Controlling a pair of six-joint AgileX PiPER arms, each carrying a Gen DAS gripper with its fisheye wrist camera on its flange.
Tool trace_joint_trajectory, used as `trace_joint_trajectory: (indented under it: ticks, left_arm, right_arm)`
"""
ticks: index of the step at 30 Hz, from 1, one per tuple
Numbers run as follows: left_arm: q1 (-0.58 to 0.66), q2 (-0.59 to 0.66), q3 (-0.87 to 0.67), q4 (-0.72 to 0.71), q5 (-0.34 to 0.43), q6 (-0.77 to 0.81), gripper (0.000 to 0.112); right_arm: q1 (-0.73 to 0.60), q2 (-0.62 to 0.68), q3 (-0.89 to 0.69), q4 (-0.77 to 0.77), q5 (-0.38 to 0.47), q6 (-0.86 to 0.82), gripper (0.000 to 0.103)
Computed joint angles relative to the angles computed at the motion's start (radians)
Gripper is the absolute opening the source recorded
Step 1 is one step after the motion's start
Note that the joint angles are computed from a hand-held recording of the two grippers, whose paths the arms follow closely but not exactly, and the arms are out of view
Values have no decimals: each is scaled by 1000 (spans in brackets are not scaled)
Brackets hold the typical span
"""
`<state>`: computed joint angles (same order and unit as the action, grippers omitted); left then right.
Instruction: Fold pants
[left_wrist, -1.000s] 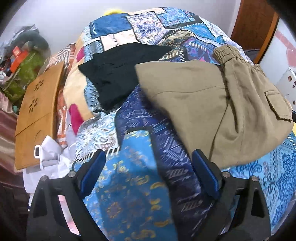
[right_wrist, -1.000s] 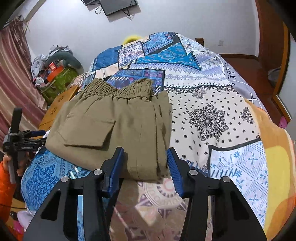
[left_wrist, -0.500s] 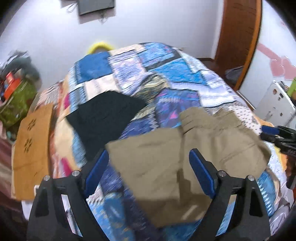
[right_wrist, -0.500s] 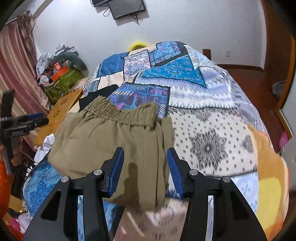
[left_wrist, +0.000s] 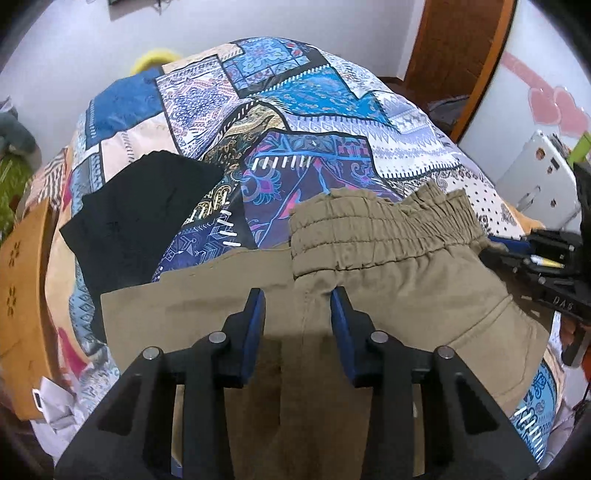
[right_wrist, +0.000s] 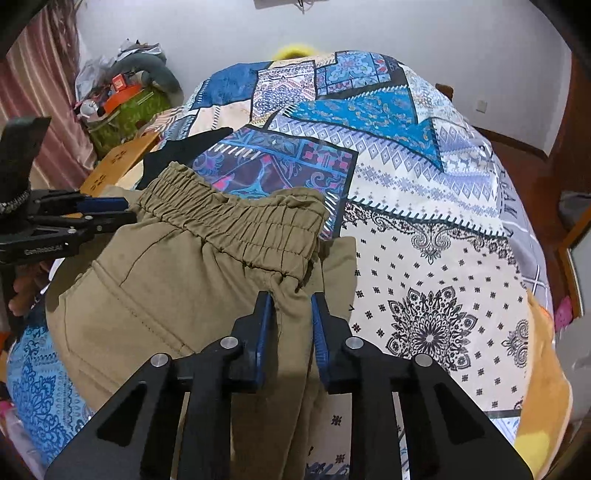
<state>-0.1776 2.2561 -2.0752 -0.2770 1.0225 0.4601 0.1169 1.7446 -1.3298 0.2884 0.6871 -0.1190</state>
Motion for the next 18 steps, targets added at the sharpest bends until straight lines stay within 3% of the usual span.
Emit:
trace_joint_trajectory:
  ticks: [3,8,12,14,18]
  left_arm:
    - [-1,-4,9,3,-11,-6,41]
    - [43,-18,-27,-44,45,13,47]
    - [79,-83,37,-48,-6,22,52]
    - [91,-100,52,-17,-25,12,52]
    - [143,-91,44,-25,14,14,60]
  right_arm:
    - [1,7,2,2,-1,10,18]
    - [-27,-8,-24,44,51,-6,19]
    - [-35,-57,-10,23,52,18,20]
    - [-39,-80,3,31,44,20,26]
    - [-44,-117,34,48,20,32,48]
